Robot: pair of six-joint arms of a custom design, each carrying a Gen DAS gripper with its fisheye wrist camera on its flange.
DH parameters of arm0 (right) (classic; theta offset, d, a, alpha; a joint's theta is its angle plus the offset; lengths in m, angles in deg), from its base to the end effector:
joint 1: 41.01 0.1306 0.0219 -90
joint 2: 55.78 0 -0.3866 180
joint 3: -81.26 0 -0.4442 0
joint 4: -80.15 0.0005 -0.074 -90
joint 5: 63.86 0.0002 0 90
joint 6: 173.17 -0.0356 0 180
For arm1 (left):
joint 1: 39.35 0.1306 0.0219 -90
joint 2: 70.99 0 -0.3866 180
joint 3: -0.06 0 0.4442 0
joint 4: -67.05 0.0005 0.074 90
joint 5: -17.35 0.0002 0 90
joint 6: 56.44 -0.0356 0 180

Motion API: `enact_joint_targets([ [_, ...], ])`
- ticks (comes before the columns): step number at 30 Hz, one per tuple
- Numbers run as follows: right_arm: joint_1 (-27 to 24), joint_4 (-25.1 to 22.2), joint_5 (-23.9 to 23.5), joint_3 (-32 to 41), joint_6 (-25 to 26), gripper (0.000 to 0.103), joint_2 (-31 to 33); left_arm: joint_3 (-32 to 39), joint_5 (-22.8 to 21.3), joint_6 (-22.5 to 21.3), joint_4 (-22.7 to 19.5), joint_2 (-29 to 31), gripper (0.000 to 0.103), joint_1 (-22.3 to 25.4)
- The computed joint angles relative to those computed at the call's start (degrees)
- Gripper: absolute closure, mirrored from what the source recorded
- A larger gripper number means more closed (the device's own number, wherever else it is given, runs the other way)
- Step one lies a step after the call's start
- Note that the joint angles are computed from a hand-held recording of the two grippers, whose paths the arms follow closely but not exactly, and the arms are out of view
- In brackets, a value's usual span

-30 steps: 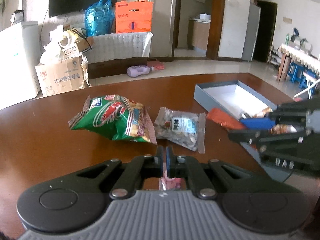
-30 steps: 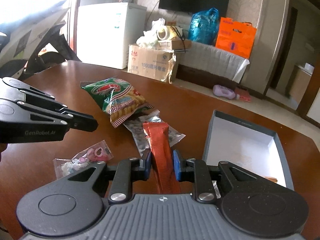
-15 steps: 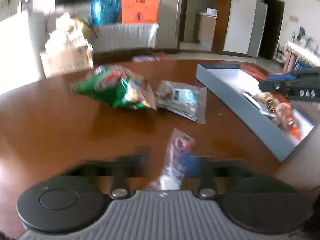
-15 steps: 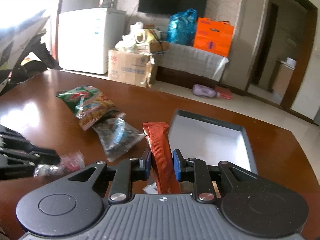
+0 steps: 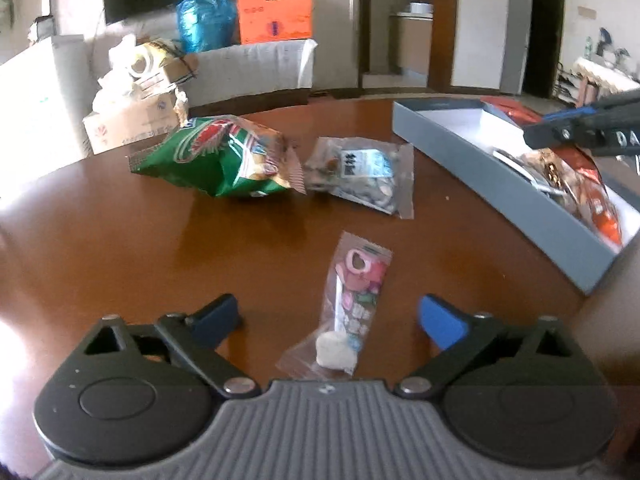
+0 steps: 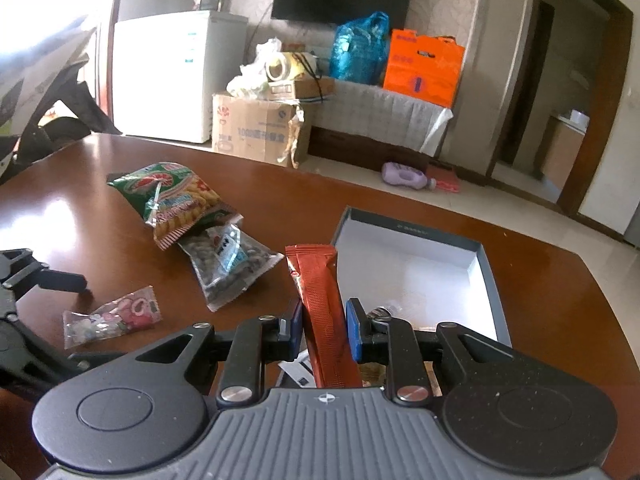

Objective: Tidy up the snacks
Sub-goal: 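Carry both held packets into the grey box and open both grippers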

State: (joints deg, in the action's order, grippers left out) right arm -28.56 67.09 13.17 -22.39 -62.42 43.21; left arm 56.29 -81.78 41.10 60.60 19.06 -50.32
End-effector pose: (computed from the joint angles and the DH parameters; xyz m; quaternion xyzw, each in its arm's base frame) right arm 0.5652 0.1324 0.2779 -0.3020 0.8325 0.0674 0.4595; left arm 0.4667 -0.0852 0.1993 -0.0064 0.9050 0.0039 0.4253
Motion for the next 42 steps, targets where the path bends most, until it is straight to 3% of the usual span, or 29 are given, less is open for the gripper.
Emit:
enact_joint_targets([
  [1,0.2,0.0,-0.3,-0.1,0.2,0.078,-0.2,0.1,-0.3,-0.4,0.7,-0.1,0.095,0.1],
  [2,0.5,0.1,-0.6,-0.3,0.5,0.078,-0.3,0.8,0.0,-0.3,-0.1,0.1,0.098,0.2],
  [6,1.5,0.0,-1.0,-0.6,0.7,0.078,-0.6,2.5,3.1,-0.8,-2.6,0.8,0.101,1.4],
  [12,2.2,-0.3,-2.0,-1.1,1.7,0.078,-1.0,0.3,5.6,2.0,0.1,-1.6,0.101,2.7],
  [20,1.0,0.8,-2.3,-1.6,-0.2,0.078,-1.6,5.2,7.4,-2.5,-1.4,-3.0,0.101,-0.3],
  [29,-3.4,0.9,2.5,1.0,-3.0,0.078,0.0,18.4,8.2,-0.2,-1.7,7.8,0.101,-7.3],
  [35,-5.4,-0.9,5.2,3.8,-4.0,0.078,3.6,26.7,6.5,1.1,-4.5,15.4,0.101,-11.0],
  [42,-5.7,-1.9,6.5,5.5,-2.0,0.077,6.4,30.9,5.0,2.6,-6.5,19.6,0.095,-12.3],
])
